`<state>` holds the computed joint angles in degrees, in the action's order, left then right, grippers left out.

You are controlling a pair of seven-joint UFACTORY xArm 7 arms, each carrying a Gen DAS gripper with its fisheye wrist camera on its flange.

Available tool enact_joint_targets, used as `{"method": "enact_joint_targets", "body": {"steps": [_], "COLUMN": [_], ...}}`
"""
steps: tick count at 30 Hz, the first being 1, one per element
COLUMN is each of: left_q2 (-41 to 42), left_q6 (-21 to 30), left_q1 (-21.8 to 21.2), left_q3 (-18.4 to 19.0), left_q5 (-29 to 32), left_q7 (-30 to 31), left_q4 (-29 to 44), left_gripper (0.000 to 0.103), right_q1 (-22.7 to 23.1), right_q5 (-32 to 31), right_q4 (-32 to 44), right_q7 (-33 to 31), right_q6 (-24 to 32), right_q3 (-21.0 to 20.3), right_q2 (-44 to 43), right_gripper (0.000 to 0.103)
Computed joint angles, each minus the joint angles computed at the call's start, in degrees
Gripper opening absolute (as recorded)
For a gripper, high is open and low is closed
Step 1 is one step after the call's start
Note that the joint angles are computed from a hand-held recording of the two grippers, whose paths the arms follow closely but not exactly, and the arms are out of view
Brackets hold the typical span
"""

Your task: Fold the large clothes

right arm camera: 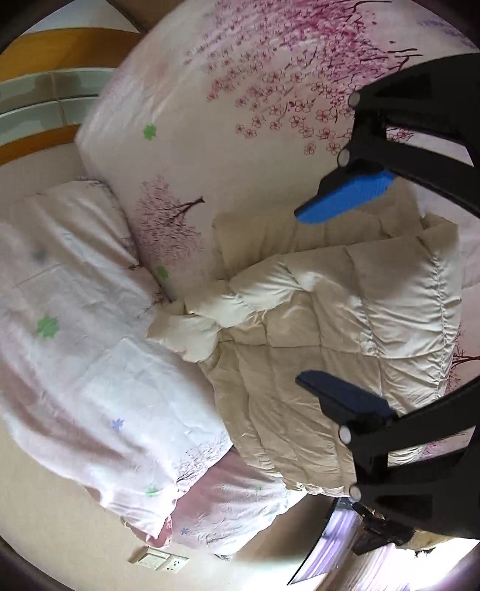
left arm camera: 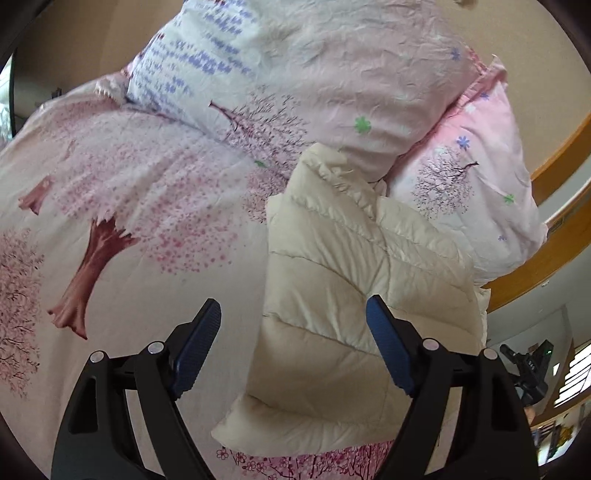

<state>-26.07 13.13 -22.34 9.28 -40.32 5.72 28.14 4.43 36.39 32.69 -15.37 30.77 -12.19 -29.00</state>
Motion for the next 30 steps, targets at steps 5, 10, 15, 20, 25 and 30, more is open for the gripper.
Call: {"method": "enact_joint_targets", "body": {"steps": [5,10,15,20,25,30], "left_q2": [2.16,5.62,8.86,8.37,3.42,-8.98], "left_q6": [2.15,3.37,4.28,7.62,10.37,9.48], "left_q1": [-0.82,0.15,2.06,2.70,4.28,6.28], "left_q3": [1.32,-0.07,-2.50,-2.57,-2.16,-4.27], "left_q5": [-3.17,-5.44,-8.24,-13.99,-20.18,-18.45], "left_q7": [0.72,3.22,5.17,10.94,14.91,8.77], "left_q4": [1.27,3.06,5.10,5.25,1.56,-7.77], "left_gripper": [0.081,0.081,0.081,0.081,0.081,0.081], "right_q1": [-0.59,-3.61,-4.55,-4.46,-7.42,-12.58], "right_q5": [2.96,1.86,1.65,8.36,15.55,15.92], "right_q4": [3.96,4.10,5.05,5.14,1.70,-7.39], "right_q7": [-2.27,-0.39,-0.44,-7.94,-13.21,-11.99], "right_q6": [3.21,-0.49,-1.09,6.25,14.72,18.03], "right_q3": [-1.37,1.79,3.07,1.28,-1.93,-3.21], "right_q2": [7.18,10.60,14.06,13.26,9.78,-1.82], "right_gripper": [0.085,0.085,0.078,0.078,0.078,0.079]}}
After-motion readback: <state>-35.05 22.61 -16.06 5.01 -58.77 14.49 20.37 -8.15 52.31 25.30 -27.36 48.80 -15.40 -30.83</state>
